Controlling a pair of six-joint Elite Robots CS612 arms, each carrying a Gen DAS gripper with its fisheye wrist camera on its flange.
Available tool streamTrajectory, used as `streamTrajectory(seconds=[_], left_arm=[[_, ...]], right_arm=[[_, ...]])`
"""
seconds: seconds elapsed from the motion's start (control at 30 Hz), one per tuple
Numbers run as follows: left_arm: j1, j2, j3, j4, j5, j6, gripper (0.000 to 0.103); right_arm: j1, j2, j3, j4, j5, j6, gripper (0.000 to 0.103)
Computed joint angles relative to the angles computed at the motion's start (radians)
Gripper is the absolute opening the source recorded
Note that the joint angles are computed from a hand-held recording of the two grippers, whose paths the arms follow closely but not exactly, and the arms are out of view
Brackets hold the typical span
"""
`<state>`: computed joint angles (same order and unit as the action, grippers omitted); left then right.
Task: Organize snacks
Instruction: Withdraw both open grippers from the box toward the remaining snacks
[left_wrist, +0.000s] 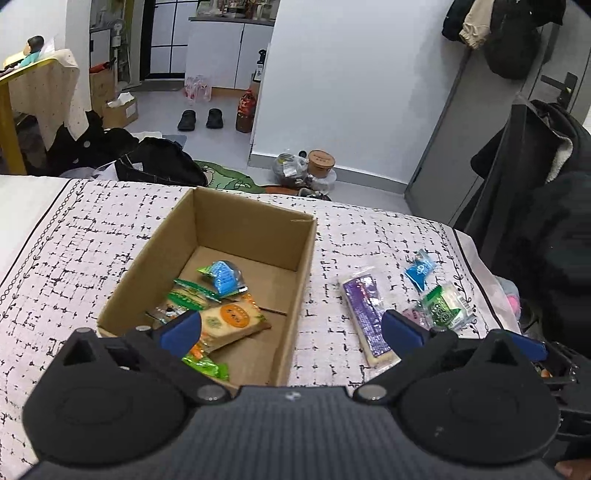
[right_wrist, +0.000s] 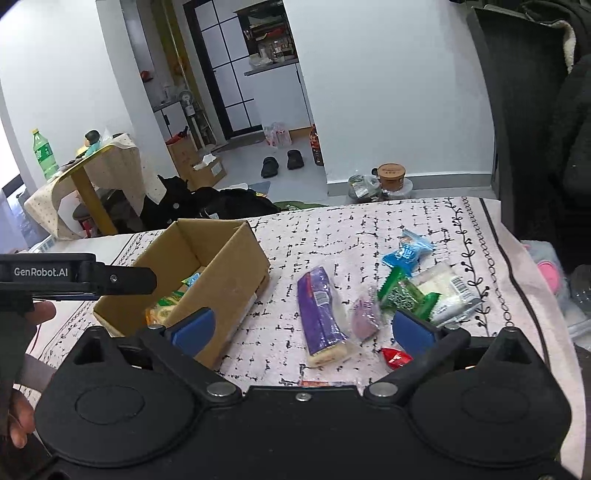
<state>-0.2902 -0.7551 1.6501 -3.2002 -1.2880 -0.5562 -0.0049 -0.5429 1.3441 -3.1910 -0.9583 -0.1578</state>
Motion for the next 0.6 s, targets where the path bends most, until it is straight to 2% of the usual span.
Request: streamTrajectory(seconds=[0.33,0.6], left_arm=[[-0.021,0.003,0.006,-0.021,-0.040,0.011,0.103],[-0.034,0.017,-0.008,0.004,-0.081,0.089,0.103]], right_arm=[[-0.022,-0.011,0.032,0.001,0.012,-0.025,0.103],[-0.032,-0.008,0.046,0.003,-0.011,-0.005,0.103]])
